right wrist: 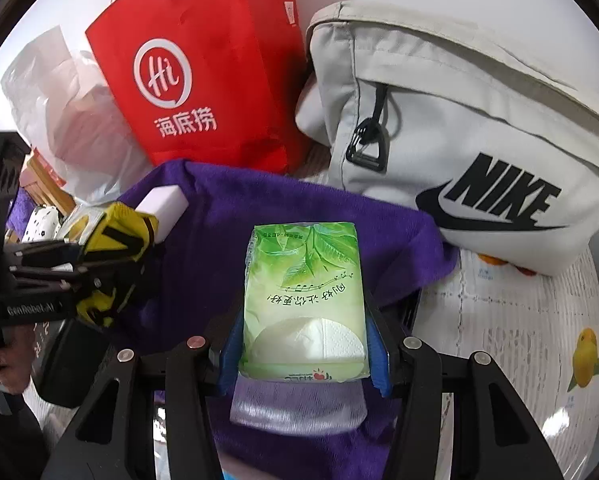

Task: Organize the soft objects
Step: 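Set the green pack on the mesh bag with the right gripper while the left lays the pouch down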

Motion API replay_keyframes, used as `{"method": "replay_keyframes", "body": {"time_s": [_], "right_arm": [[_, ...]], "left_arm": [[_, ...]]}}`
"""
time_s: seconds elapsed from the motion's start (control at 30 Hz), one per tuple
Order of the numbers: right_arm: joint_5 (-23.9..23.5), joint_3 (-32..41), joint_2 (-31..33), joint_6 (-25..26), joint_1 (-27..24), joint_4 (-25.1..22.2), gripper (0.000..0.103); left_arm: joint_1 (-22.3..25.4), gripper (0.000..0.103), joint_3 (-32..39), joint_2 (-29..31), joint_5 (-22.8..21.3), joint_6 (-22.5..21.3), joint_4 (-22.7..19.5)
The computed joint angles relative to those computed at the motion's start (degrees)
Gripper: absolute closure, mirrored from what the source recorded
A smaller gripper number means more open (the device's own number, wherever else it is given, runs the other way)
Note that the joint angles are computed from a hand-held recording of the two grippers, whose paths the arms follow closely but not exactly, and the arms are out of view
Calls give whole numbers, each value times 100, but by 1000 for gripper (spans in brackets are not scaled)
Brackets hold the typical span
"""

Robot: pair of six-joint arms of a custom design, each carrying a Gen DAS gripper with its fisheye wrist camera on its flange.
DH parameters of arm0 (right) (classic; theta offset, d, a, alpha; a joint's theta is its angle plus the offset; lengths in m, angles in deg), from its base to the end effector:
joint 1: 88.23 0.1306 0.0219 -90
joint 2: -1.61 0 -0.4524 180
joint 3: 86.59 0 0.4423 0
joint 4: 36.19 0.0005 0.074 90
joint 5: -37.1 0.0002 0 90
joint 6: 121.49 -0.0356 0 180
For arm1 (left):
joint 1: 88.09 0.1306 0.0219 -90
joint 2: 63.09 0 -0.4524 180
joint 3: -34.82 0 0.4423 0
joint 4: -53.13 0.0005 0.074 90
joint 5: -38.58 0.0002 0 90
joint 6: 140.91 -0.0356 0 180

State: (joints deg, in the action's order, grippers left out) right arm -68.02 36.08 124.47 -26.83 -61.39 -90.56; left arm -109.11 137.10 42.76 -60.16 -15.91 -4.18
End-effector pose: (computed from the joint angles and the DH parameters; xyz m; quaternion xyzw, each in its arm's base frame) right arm 0.6852 0.3566 0.4207 -0.2949 0.8980 0.1810 0.2720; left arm 0.5990 -0.2249 0.4428 -0.1365 0.9556 -0.0526 0.2559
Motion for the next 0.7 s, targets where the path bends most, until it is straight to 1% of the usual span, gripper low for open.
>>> {"method": "replay_keyframes", "body": {"time_s": [0.1, 0.2, 0.27, 0.33, 0.4, 0.47, 0.5, 0.53, 0.57, 0.6, 0.7], "right_arm": [[-28, 110, 81, -8, 2, -130, 51], [75, 224, 176, 98, 26, -326, 51], [52, 358, 273, 31, 19, -504, 51], [4, 393, 328, -4, 13, -550, 51], [20, 401, 352, 0, 21, -584, 51], [-60, 387, 357, 23, 17, -579, 50], [-90, 387, 362, 21, 13, -581, 47], [-126, 387, 366, 1, 9, -589, 40], [-159, 366, 356, -11, 2, -561, 38], [-192, 325, 332, -19, -5, -505, 36], [-273, 278, 268, -52, -10, -438, 36]], "left_arm": [[-9, 50, 64, 84, 23, -22, -45], [-14, 48, 111, 158, 3, -57, -107], [8, 48, 87, 163, 105, -48, -67], [29, 47, 71, 168, 169, -35, -10], [54, 45, 15, 139, 207, -34, 77], [71, 43, -3, 132, 281, -23, 103], [75, 42, 0, 133, 316, -27, 93], [74, 41, 9, 133, 331, -21, 71], [76, 38, 17, 135, 338, -4, 51], [75, 36, 12, 126, 332, 5, 62], [58, 33, -11, 69, 283, 42, 78]]}}
